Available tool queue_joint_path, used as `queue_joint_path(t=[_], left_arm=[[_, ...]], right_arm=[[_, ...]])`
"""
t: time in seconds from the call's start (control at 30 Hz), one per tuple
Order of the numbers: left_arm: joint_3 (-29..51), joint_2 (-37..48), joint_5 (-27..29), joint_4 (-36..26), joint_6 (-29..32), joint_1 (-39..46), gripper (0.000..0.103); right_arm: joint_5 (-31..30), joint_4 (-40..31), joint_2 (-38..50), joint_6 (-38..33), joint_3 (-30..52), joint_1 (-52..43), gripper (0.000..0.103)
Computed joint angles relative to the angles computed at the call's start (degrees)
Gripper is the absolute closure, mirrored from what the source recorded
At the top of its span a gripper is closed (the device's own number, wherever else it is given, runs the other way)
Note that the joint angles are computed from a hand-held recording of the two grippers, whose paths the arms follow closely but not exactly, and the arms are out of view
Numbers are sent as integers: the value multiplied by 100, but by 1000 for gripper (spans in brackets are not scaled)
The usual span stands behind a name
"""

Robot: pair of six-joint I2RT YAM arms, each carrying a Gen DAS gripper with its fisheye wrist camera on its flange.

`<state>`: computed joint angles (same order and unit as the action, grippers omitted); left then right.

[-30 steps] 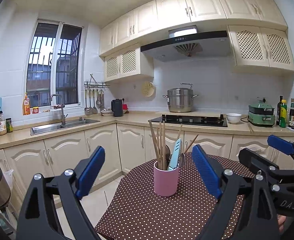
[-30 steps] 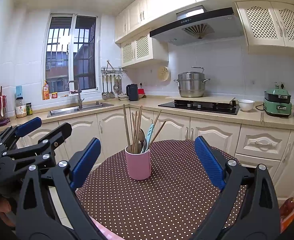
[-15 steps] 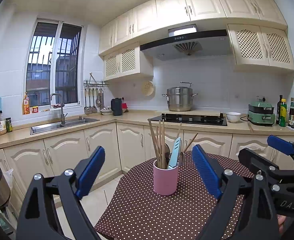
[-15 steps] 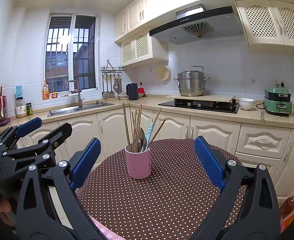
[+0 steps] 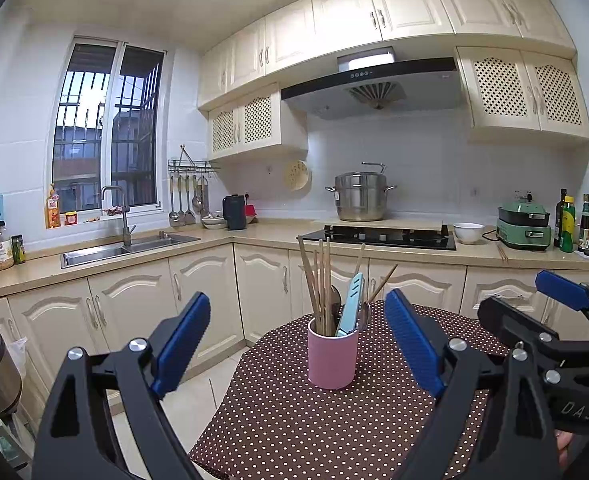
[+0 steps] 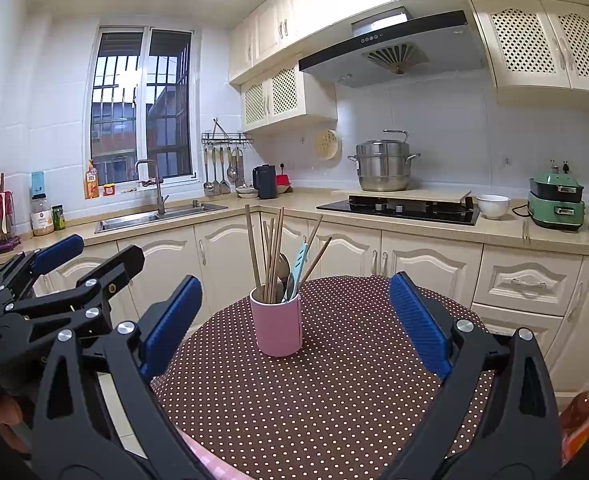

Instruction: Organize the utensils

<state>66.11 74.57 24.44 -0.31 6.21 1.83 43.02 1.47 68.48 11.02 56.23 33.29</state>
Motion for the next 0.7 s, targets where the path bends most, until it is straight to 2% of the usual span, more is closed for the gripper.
queue_joint_path(t=[0.7], left_arm=[[-11,22,12,21,7,20,16]], right_arm=[[16,103,61,54,-93,35,10]])
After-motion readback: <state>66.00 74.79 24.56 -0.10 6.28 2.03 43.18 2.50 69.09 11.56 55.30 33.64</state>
